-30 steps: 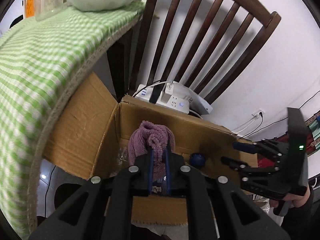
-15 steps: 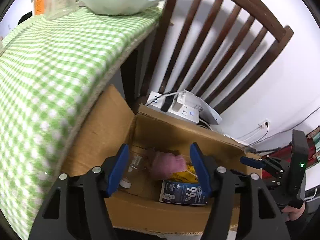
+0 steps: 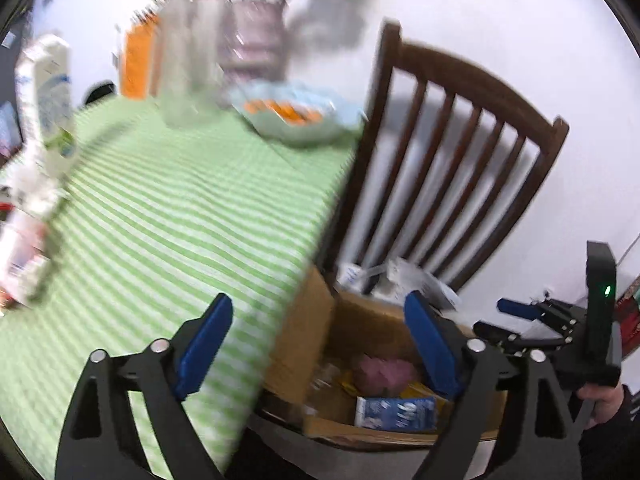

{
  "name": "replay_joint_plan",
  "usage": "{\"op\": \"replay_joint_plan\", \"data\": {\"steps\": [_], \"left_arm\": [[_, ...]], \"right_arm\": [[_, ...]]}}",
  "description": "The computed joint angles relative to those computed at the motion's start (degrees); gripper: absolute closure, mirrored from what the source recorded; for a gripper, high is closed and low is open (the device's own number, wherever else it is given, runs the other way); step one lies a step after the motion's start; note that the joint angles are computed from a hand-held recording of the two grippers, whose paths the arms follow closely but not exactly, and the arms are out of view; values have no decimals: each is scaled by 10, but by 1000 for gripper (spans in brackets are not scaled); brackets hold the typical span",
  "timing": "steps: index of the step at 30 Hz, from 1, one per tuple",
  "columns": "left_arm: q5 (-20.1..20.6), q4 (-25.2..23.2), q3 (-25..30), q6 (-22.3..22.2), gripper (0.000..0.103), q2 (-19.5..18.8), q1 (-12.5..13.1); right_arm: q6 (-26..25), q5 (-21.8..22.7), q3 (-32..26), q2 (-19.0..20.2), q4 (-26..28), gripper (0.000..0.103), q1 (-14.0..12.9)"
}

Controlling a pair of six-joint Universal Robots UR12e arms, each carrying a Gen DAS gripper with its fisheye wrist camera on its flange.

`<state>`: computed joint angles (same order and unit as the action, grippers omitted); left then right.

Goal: Collect trash
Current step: 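Move both tools back to the table while the right tool grasps another white plastic bag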

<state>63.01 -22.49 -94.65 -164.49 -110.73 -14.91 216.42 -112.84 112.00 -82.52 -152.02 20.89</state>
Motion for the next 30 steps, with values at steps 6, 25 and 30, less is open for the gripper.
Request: {"op": "replay_joint_plan", "data": {"steps": [6,25,30], "left_arm": [[-20,83,-18,-32,10,18,46],[129,105,-53,-156,7,45,194],[113,95,-49,-156,7,36,204]], "right_arm": [[-53,-24,-67,52,-93,36,17],[-330,140,-514,345,21,36,76],[-333,117,-586,387,100,36,81]]}}
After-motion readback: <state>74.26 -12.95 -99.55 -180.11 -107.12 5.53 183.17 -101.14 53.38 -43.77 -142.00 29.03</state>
